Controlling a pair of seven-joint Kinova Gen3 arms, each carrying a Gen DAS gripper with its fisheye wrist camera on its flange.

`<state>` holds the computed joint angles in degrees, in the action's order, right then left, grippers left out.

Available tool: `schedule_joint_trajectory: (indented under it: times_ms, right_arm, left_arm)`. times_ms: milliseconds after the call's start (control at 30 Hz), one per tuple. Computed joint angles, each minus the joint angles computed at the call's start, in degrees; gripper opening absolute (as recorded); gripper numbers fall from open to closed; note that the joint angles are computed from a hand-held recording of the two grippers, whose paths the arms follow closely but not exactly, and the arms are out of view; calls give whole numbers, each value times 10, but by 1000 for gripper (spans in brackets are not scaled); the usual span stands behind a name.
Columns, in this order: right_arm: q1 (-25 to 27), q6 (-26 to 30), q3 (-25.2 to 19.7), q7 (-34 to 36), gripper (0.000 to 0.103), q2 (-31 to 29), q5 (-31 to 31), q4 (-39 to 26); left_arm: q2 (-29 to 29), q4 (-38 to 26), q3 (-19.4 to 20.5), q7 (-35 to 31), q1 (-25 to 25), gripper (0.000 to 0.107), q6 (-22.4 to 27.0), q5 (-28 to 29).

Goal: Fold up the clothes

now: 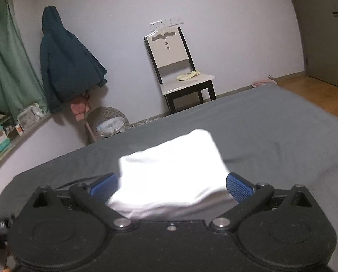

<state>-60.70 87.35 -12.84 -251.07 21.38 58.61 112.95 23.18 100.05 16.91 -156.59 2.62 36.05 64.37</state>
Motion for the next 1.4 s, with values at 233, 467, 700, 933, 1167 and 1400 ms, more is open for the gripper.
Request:
schedule_joint_trajectory:
  times_ms: [233,467,700,933,1167,1400]
  right_arm:
    - [-38,59,30,140,103,57,-106,-186]
    - [-117,198,83,260,103,153,-135,-365]
    - [-107,159,69,304,103,120,-153,-377]
    - [-94,196,90,273,103,151,-198,-410]
    - [-88,186,100,281,103,162,-202,-399]
    - [-104,186,97,248,103,161,-183,-379]
  left_arm:
    - [-105,41,-44,12,-13,102,40,-79]
    - [-213,90,-105,118,52,102,-11,-194]
    - [-230,108,-86,-9,-42,102,65,-75]
    - [-196,78,-59,69,-68,102,70,-100]
    - [-217,105,-110,152,86,102,-90,-263]
    - [-222,88,-88,264,92,102,-77,-376]
